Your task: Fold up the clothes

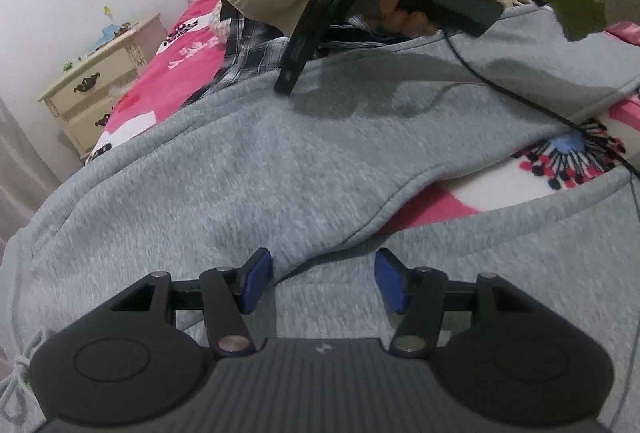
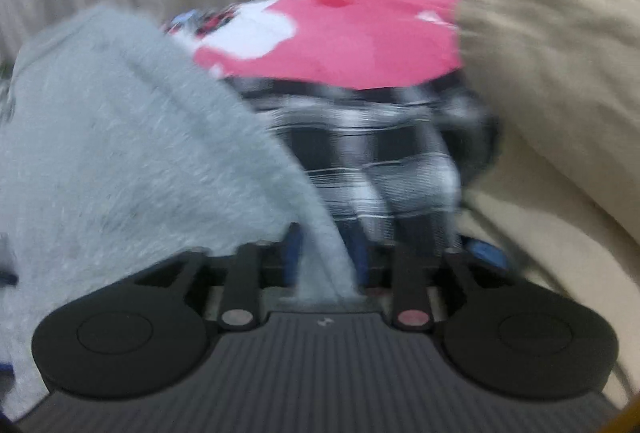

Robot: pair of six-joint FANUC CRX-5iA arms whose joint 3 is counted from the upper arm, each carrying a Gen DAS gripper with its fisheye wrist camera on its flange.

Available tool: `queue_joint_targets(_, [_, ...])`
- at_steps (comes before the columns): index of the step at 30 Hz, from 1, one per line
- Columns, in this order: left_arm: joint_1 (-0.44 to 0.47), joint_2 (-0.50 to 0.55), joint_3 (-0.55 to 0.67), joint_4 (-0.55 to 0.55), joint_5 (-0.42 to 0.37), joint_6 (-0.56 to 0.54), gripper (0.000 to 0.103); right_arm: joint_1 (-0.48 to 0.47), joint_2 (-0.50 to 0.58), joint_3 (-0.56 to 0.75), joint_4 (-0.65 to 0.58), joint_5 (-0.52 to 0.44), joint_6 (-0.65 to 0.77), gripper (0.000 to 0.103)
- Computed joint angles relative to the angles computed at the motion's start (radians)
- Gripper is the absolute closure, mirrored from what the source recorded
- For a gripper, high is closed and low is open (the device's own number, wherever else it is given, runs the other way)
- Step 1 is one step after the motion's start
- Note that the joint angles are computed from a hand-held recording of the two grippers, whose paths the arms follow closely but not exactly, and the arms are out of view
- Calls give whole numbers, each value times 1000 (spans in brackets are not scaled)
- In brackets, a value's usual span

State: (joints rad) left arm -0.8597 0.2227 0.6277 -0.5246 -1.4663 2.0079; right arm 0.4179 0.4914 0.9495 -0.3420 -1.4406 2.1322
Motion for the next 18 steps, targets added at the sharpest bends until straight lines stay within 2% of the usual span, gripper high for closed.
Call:
queue_joint_targets(1, [1, -3, -3, 2, 2, -2, 44, -16, -17, -15, -9, 20, -19, 62])
queue_joint_targets(3, [2, -7, -5, 0, 5, -7, 44, -68, -65, -41, -67, 33, -56, 67])
queue_joint_targets(5, [-4, -6, 1, -16, 5, -10, 44, -112, -144, -109, -105, 56, -57, 66])
queue_joint_targets(7, [-5, -6, 3, -21, 7, -11, 44, -185, -186, -119, -200, -41, -31, 70])
queue_joint_targets(9, [-1, -5, 3, -18, 4, -13, 44, -240, -204, -133, -207, -142, -26, 74])
queue_joint_targets(11, [-8, 5, 15, -26, -10, -22, 44, -264, -232, -204, -99, -160, -40, 76])
queue_joint_targets(13, [-9, 11, 24, -30, -18, -28, 44, -283, -276, -340, 109, -63, -84, 77])
queue_joint_targets(16, [0, 11, 25, -17, -18, -19, 44, -377, -299, -448, 324, 61, -317, 83])
queue_joint_targets(18, [5, 13, 31, -10, -22, -13, 44, -414, -334, -503, 447, 100, -421, 86])
